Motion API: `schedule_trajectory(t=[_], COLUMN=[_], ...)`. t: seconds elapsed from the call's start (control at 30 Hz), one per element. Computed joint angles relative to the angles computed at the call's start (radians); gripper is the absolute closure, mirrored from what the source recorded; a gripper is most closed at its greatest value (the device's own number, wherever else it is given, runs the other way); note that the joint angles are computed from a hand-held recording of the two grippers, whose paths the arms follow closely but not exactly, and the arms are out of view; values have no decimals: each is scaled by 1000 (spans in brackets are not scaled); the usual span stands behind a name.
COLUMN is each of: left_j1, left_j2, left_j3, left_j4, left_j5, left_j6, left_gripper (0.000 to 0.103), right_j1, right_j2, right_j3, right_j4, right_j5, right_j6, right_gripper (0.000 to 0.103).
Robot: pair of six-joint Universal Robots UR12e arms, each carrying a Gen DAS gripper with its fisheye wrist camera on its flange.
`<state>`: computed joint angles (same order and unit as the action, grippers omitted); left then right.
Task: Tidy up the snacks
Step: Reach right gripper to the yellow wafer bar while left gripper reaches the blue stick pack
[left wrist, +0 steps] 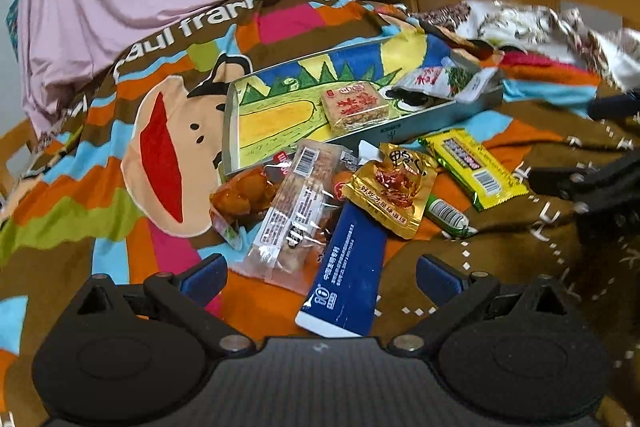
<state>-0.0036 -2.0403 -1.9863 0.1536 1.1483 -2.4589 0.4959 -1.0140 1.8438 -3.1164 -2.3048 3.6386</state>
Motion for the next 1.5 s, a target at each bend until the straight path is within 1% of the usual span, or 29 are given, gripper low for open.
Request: schedule_trajectory(t=[0.17, 0.23, 0.3, 0.47, 0.53, 0.57, 0.63, 0.7, 0.8, 0.83, 0.9, 1.0, 1.03, 1.1, 1.2, 1.27, 1.37, 1.43, 1.5], left_j1=[-22, -27, -30, -37, -40, -42, -45, -49, -56, -60, -62, -64, -64, -60, -55, -51, -45, -40, -33], left_j2=[-27, -34, -38, -52, -58, -60, -65, -73, -85, -90, -97, -101, -100, -93, -83, -74, -47, -23, 3], left_j3=[8, 12, 14, 17, 17, 17, 16, 16, 10, 7, 2, -1, 0, 4, 7, 8, 11, 17, 25], left_j4=[53, 56, 57, 79, 89, 92, 103, 128, 182, 203, 233, 252, 247, 218, 180, 151, 68, -13, -109], left_j5=[35, 42, 41, 54, 66, 73, 81, 95, 112, 121, 125, 130, 129, 117, 103, 93, 78, 66, 54], left_j6=[86, 113, 133, 171, 186, 196, 212, 227, 266, 283, 307, 320, 314, 293, 265, 253, 216, 171, 111], left_gripper=[1, 5, 7, 16, 24, 25, 32, 35, 43, 44, 47, 55, 56, 56, 58, 58, 59, 59, 59], right_j1=[-27, -34, -39, -45, -46, -46, -45, -45, -48, -49, -51, -57, -59, -60, -61, -64, -66, -64, -59], right_j2=[13, 19, 24, 39, 43, 45, 50, 54, 58, 59, 59, 54, 52, 50, 44, 38, 17, 0, -16], right_j3=[-11, -18, -25, -44, -50, -53, -61, -68, -73, -74, -76, -71, -68, -66, -63, -58, -44, -31, -16], right_j4=[-30, -28, -24, -8, -1, 5, 21, 35, 42, 42, 43, 45, 42, 41, 45, 47, 65, 80, 90], right_j5=[64, 82, 100, 118, 125, 126, 124, 125, 139, 143, 153, 183, 189, 197, 204, 216, 245, 263, 277], right_j6=[-5, -6, -8, -25, -32, -37, -47, -50, -45, -43, -31, 11, 21, 36, 44, 50, 67, 70, 65], right_gripper=[1, 1, 2, 4, 7, 7, 10, 15, 22, 22, 28, 31, 32, 42, 47, 48, 48, 48, 48])
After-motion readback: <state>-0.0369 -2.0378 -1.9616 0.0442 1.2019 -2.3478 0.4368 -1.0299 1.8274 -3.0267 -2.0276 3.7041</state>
